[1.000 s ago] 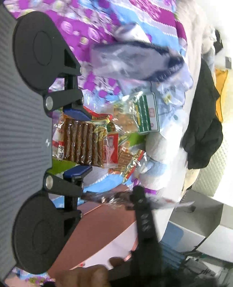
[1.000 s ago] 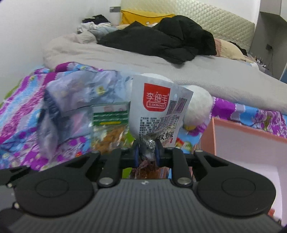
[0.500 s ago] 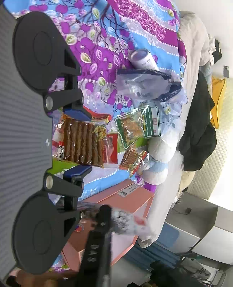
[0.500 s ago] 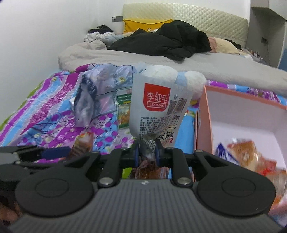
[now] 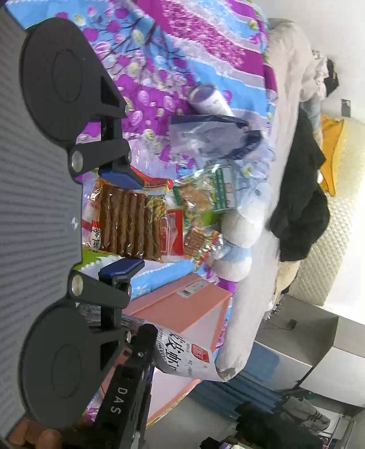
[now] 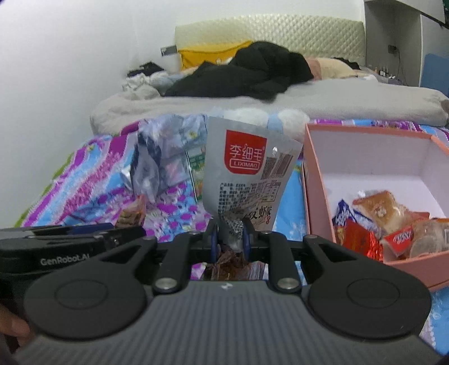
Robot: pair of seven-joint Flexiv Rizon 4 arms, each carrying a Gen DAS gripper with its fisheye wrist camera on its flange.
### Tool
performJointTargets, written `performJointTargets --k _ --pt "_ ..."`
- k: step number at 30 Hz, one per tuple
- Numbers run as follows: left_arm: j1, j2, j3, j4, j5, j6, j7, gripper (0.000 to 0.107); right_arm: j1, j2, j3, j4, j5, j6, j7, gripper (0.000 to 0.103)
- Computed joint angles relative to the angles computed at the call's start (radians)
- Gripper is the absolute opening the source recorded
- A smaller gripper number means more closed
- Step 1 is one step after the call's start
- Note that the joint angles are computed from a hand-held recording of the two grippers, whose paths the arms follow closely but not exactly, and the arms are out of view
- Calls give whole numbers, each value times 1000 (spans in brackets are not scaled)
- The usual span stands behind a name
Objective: Organize snacks
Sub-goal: 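Carry the sausage-stick packet with left while right carries the shrimp packet over the box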
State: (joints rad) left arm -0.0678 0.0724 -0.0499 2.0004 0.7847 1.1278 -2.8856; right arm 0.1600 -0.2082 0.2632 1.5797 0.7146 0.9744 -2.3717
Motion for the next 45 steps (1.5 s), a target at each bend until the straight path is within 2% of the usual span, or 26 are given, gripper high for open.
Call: performJointTargets --k 11,21,26,35,45 --pt "9 -19 -13 -145 13 -1 63 60 -23 -20 -11 -124 44 -25 -20 21" --pt "-47 -126 19 -343 3 33 125 60 -48 -68 -8 -251 16 14 -59 21" --pt "-90 -194 48 -437 -51 73 184 60 -82 -104 -9 -315 2 12 -55 21" --pt "-156 -372 63 -606 -225 71 356 60 -117 -194 -21 -383 -101 7 40 21" --pt "-156 -569 52 -732 -502 -5 573 60 -151 -312 -20 -443 -230 -71 141 21"
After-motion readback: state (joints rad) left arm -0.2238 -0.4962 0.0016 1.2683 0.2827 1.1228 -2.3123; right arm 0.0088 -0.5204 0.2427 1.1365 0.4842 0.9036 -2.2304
